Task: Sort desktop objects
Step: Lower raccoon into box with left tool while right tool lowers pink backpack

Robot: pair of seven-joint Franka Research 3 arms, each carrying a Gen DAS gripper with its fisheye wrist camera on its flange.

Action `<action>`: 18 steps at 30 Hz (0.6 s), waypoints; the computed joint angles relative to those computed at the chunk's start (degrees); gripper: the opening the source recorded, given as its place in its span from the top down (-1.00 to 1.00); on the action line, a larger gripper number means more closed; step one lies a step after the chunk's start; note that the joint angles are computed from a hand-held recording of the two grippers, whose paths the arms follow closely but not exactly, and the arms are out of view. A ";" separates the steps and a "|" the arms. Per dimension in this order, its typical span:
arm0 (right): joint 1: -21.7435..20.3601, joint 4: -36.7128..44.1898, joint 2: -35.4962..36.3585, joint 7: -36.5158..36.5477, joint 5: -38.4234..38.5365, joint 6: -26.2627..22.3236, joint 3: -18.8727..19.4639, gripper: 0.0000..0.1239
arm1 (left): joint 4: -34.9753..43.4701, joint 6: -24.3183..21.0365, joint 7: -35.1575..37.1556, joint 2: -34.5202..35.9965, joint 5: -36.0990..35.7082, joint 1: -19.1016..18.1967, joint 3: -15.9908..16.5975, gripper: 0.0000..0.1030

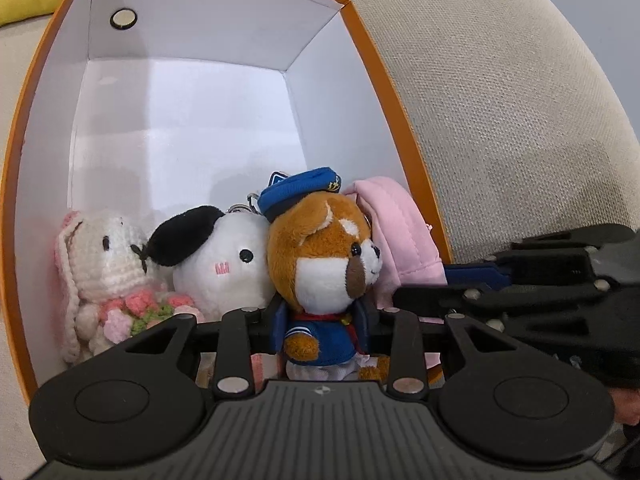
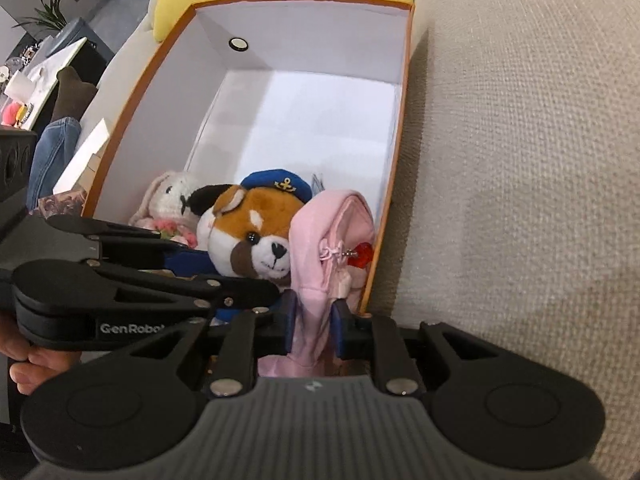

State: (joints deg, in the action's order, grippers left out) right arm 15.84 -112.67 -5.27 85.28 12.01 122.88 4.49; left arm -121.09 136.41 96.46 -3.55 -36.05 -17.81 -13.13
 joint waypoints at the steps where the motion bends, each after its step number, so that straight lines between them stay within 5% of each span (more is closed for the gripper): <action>1: 0.06 0.07 -0.21 -0.62 -0.39 -0.39 0.04 0.63 | 0.22 -0.10 -0.31 0.27 0.05 0.01 -0.01 0.25; 18: 1.21 -3.49 -1.82 -2.49 -9.79 4.47 1.63 0.88 | 1.28 -0.98 -1.92 1.51 4.17 -0.26 -0.72 0.27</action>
